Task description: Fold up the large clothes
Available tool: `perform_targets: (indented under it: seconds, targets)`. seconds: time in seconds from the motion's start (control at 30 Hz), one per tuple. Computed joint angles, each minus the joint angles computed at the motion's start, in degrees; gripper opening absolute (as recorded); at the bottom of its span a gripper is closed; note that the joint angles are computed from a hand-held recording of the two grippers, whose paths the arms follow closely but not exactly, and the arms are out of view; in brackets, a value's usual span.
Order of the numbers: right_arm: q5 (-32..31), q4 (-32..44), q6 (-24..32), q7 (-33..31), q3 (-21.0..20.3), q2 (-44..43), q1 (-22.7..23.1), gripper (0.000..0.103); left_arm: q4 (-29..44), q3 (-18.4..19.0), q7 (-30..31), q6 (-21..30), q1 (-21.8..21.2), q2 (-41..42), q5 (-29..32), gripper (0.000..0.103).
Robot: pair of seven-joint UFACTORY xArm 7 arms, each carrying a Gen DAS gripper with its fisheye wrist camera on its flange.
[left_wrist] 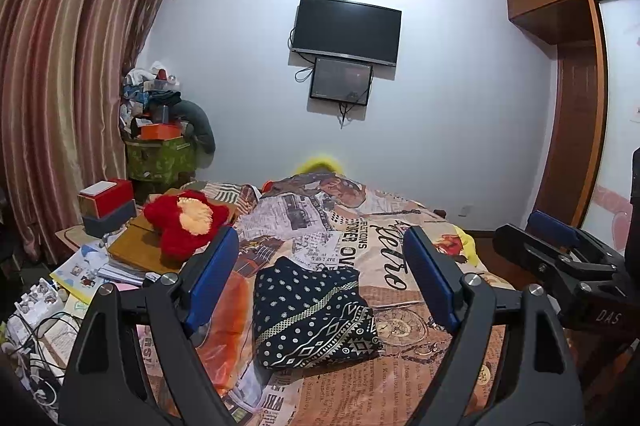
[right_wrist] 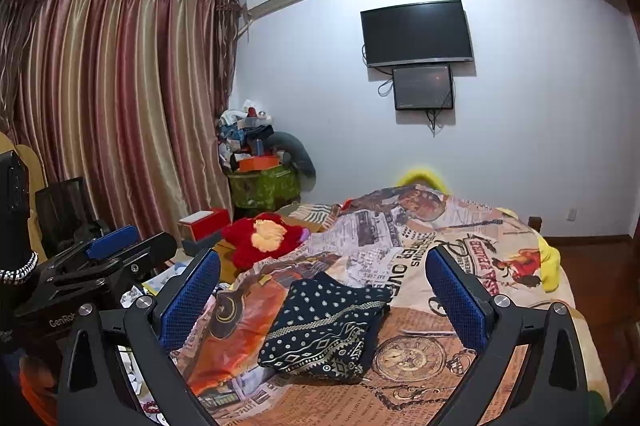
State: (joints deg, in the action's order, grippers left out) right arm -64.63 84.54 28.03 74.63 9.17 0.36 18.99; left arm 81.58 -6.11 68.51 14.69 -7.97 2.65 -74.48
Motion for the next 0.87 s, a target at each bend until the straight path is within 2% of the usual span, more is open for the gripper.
perform_targets:
  seconds: [0.87]
  targets:
    - [-1.06,0.77,0.73,1.5,-0.09,0.22,0.32,0.102,-0.17,-0.05,1.94,0.53,-0.36,-0.2,-0.3,0.089]
